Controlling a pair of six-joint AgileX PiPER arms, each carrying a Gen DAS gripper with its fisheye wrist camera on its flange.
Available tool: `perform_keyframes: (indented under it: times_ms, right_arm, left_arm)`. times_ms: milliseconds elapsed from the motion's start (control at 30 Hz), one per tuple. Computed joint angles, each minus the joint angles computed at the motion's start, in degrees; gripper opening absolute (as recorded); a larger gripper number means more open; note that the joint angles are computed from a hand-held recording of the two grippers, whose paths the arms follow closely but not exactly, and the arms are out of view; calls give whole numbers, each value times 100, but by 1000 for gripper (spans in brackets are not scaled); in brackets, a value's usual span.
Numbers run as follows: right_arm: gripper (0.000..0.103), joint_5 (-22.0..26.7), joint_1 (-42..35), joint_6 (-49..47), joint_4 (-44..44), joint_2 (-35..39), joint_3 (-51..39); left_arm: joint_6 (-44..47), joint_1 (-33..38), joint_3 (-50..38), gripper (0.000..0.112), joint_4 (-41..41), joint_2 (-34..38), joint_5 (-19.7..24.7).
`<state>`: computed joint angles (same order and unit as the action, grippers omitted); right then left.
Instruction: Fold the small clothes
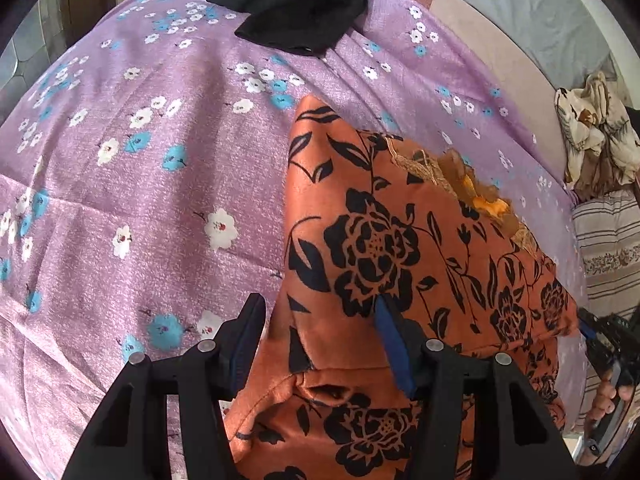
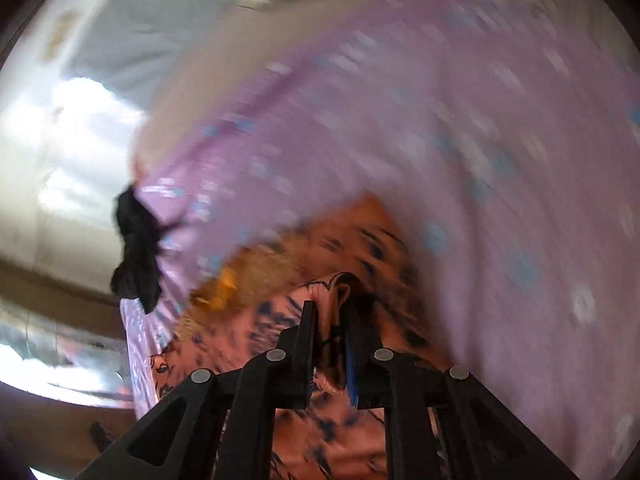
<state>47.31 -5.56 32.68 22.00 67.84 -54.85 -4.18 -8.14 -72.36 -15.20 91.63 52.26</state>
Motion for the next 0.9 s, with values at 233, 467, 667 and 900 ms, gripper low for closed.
perform_keyframes:
  times_ms: [233,467,667,900]
  right_arm:
    - [30,-240,-13,-92,-196,-123,8]
    - [72,-261,237,-106,-138,2,15]
    - [56,-507,17,-605,1105,-94,713]
    - [10,-897,534,-261,778,117,577]
  left_arm:
    - [-502,-459,-62,57,534,65,-329]
    - [-493,-528,-17,58,629,104,-505]
    - [-816,-634,54,58,1017,205,-654]
    - [-801,-629,41,59,1017,342,-646]
